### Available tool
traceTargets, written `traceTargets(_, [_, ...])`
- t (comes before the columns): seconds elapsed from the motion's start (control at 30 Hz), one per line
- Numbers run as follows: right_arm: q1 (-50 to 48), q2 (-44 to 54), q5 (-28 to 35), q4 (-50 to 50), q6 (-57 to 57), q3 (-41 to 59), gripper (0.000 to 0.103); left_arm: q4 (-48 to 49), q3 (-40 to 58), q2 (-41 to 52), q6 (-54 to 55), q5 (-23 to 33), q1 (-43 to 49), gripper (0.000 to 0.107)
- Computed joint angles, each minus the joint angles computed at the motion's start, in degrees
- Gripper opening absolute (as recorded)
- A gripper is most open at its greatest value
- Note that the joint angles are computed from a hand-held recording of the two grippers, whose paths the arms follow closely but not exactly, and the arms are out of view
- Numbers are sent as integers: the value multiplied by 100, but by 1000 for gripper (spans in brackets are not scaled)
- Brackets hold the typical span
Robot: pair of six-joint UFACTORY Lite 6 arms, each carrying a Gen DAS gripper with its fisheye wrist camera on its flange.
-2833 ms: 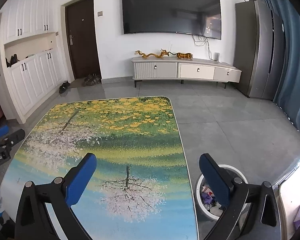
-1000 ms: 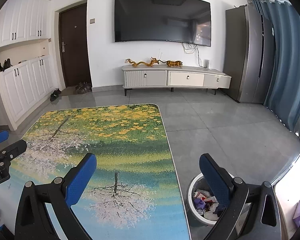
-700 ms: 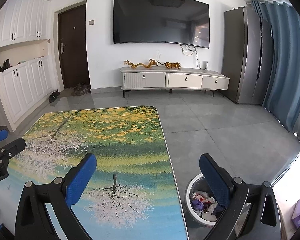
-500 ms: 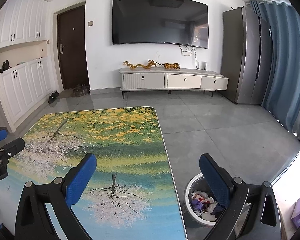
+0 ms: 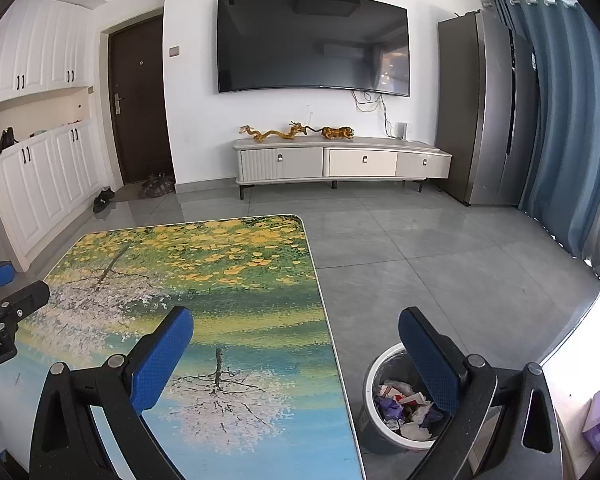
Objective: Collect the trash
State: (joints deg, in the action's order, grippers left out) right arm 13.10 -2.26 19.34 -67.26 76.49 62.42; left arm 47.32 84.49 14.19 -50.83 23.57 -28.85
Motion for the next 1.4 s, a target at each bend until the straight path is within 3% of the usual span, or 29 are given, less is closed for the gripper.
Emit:
traceTargets(0.37, [0,47,36,-64,22,70,103,339,102,35,-459,157,-26,79])
traceTargets(1.4, [46,125,159,-158,-61,269,103,221,59,0,-426,-23,257,79])
